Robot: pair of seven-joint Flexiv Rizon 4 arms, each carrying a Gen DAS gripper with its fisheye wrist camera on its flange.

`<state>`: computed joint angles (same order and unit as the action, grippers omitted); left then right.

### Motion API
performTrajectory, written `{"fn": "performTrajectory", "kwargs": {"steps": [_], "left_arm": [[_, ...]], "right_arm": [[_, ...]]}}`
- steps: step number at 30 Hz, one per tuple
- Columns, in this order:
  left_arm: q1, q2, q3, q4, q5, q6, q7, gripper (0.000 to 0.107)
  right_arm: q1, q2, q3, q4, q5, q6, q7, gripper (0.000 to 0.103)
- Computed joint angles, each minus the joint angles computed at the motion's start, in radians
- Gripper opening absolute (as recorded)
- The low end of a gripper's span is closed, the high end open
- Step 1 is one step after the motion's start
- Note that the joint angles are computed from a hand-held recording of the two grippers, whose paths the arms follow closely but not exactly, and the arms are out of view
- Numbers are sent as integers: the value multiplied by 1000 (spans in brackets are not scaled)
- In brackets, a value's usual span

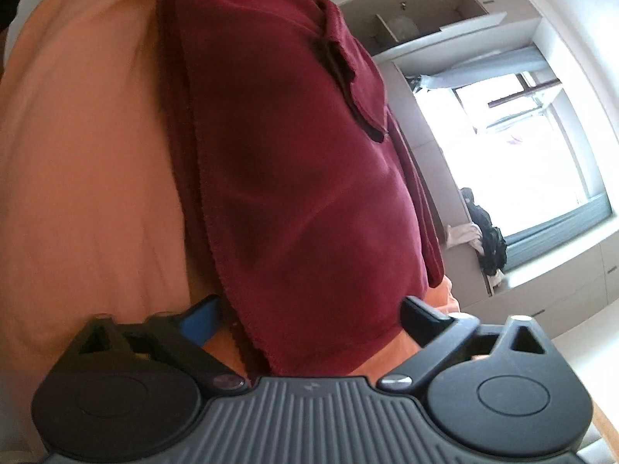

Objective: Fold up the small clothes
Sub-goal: 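Grasp the shirt hem with the right gripper, then grasp the hem with the left gripper beside the right gripper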

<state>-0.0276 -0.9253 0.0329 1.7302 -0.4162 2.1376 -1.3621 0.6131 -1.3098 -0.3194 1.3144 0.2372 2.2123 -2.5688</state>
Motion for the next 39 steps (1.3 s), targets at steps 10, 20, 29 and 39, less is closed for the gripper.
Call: {"fn": "performTrajectory", "kwargs": {"steps": [10, 20, 29, 39], "left_arm": [[-39, -93, -5, -20, 148, 215, 137, 102], [-260, -317, 55, -304, -219, 242, 522, 102], [-312, -446, 26, -561, -689, 337, 849, 83], [-176, -287, -86, -274, -399, 478, 685, 7]], "right_arm": [[-231, 217, 294, 215, -347, -2, 268, 6], [-409, 345, 420, 314, -600, 65, 553, 6], [-368, 309, 322, 294, -585, 155, 626, 6], [-308, 249, 254, 256, -464, 267, 618, 5]]}}
